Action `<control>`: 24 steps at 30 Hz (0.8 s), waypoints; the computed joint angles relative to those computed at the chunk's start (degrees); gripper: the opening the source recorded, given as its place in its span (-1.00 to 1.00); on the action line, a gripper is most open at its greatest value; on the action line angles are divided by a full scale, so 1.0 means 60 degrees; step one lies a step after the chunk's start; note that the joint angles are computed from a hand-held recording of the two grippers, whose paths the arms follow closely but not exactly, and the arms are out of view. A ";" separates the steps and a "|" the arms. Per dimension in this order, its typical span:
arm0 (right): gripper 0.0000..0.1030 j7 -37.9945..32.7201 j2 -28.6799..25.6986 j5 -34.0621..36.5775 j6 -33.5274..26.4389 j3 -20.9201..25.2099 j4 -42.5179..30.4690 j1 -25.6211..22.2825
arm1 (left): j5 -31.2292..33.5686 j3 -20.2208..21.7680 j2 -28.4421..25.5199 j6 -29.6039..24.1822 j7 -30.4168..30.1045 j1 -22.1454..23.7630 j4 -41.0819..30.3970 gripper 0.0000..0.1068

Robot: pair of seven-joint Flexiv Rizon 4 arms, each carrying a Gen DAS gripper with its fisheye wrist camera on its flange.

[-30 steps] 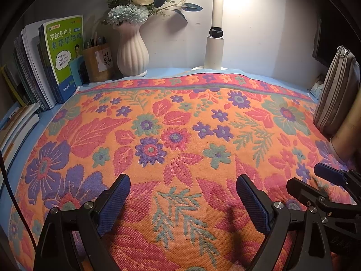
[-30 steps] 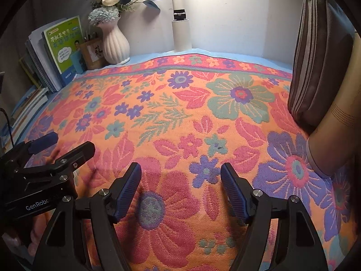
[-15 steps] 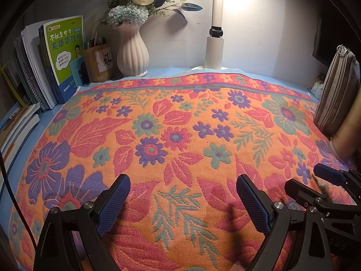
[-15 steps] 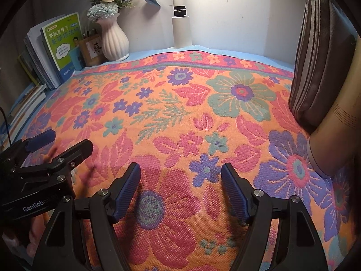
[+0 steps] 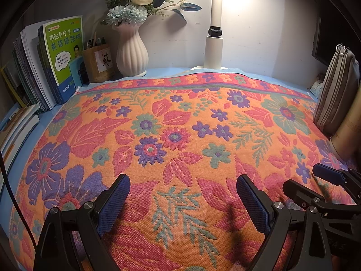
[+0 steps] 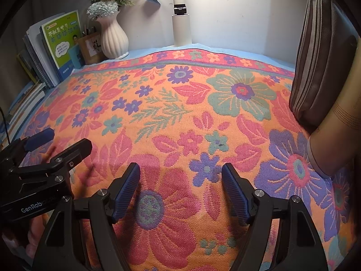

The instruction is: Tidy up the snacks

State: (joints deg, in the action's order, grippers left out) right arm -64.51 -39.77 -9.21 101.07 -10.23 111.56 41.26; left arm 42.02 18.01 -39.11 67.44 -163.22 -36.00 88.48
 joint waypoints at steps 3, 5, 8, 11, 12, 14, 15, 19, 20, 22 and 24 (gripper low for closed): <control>0.45 -0.0009 -0.0003 -0.0003 -0.0020 -0.0001 -0.0005 0.0002 | 0.0009 -0.0008 0.0001 -0.0034 -0.0017 -0.0004 -0.0009 0.75; 0.45 -0.0025 -0.0007 -0.0020 -0.0021 0.0034 -0.0020 -0.0038 | 0.0022 -0.0016 0.0008 -0.0013 -0.0021 0.0008 0.0002 0.75; 0.45 -0.0025 -0.0006 -0.0023 -0.0028 0.0039 -0.0023 -0.0043 | 0.0029 -0.0023 0.0007 -0.0031 -0.0019 0.0011 -0.0005 0.76; 0.45 -0.0032 -0.0005 -0.0034 -0.0032 0.0057 -0.0030 -0.0062 | 0.0026 -0.0039 0.0014 -0.0016 -0.0001 0.0029 0.0005 0.76; 0.45 -0.0032 -0.0005 -0.0036 -0.0033 0.0065 -0.0029 -0.0069 | 0.0029 -0.0033 0.0012 -0.0024 -0.0014 0.0021 0.0000 0.76; 0.46 -0.0028 -0.0001 -0.0036 -0.0043 0.0061 -0.0030 -0.0063 | 0.0026 -0.0040 0.0013 -0.0025 -0.0009 0.0028 0.0000 0.76; 0.46 -0.0022 -0.0001 -0.0032 -0.0041 0.0043 -0.0027 -0.0047 | 0.0025 -0.0041 0.0012 -0.0028 -0.0008 0.0027 -0.0002 0.76; 0.46 -0.0039 -0.0006 -0.0055 -0.0040 0.0080 -0.0038 -0.0091 | 0.0031 -0.0040 0.0016 -0.0037 -0.0003 0.0032 -0.0003 0.76; 0.46 -0.0039 -0.0006 -0.0055 -0.0040 0.0080 -0.0038 -0.0091 | 0.0037 -0.0037 0.0009 -0.0032 -0.0010 0.0030 0.0000 0.76; 0.46 -0.0035 -0.0005 -0.0054 -0.0043 0.0074 -0.0037 -0.0084 | 0.0042 -0.0032 0.0007 -0.0039 -0.0009 0.0027 -0.0004 0.76; 0.47 -0.0034 -0.0005 -0.0055 -0.0043 0.0074 -0.0036 -0.0084 | 0.0083 -0.0019 0.0009 -0.0011 -0.0014 0.0027 0.0016 0.76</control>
State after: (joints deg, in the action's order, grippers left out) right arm -64.71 -39.80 -9.53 100.82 -9.79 111.34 40.76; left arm 42.52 17.90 -39.06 67.37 -163.30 -35.84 88.57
